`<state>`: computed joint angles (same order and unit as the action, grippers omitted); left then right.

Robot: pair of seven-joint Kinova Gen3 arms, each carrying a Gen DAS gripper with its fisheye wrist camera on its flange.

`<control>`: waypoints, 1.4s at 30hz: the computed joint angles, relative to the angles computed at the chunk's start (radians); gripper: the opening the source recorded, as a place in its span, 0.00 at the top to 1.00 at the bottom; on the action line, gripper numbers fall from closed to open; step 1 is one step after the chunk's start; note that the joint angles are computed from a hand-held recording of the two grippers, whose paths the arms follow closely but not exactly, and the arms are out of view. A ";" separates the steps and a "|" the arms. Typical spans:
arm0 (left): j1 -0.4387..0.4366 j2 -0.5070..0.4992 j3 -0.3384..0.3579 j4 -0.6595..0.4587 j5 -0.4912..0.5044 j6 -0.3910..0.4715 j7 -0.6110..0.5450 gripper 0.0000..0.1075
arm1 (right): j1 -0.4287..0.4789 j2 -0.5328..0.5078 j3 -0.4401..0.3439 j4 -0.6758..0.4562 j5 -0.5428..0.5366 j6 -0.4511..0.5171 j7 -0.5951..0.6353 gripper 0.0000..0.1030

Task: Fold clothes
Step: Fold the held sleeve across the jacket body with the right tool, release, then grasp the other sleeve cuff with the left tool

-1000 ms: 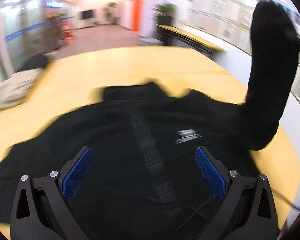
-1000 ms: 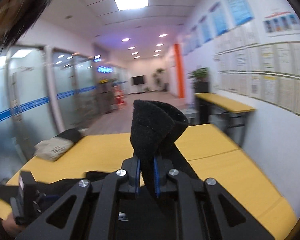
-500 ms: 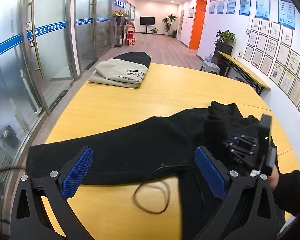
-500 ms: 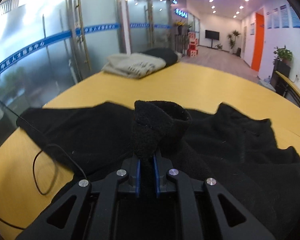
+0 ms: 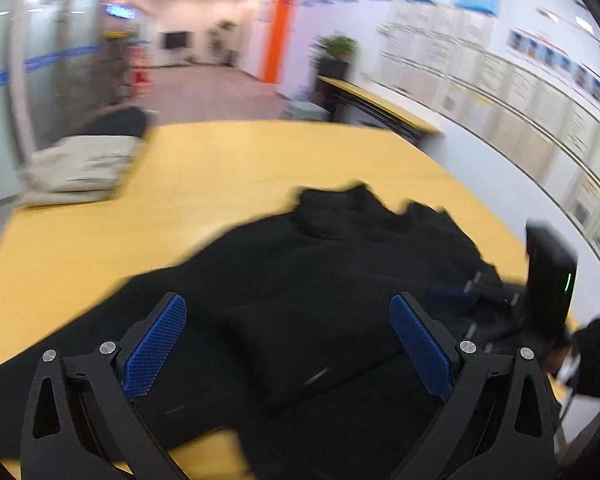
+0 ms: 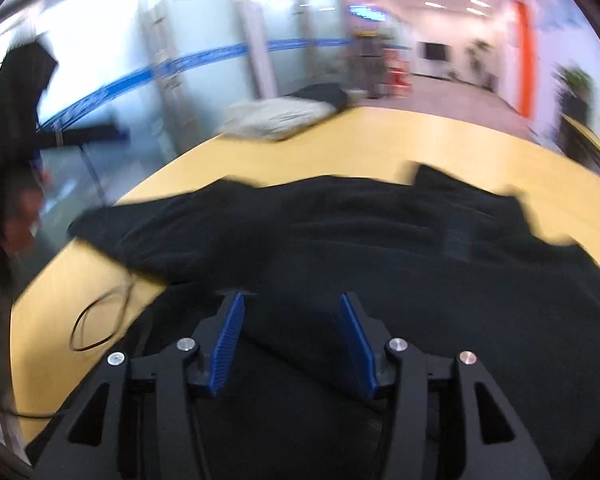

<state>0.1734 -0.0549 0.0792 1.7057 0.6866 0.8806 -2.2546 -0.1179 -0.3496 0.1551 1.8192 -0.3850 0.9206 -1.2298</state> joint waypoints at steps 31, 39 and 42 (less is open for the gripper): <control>-0.573 -0.164 0.026 0.187 -0.485 -0.076 0.946 0.04 | 0.228 -0.066 0.273 -0.096 -0.021 0.365 0.348 0.30; -0.468 0.041 -0.255 0.191 -0.391 -0.125 0.781 0.13 | 0.142 -0.070 0.014 0.011 -0.003 0.232 0.151 0.30; -0.475 0.066 -0.240 0.198 -0.393 -0.171 0.742 0.37 | 0.107 -0.073 -0.024 0.019 0.017 0.221 0.090 0.30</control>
<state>-0.3019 0.0109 -0.1609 1.9038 0.2934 0.7099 -1.5126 -0.0112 -0.4230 0.1313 1.8385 -0.3681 1.1417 -1.1394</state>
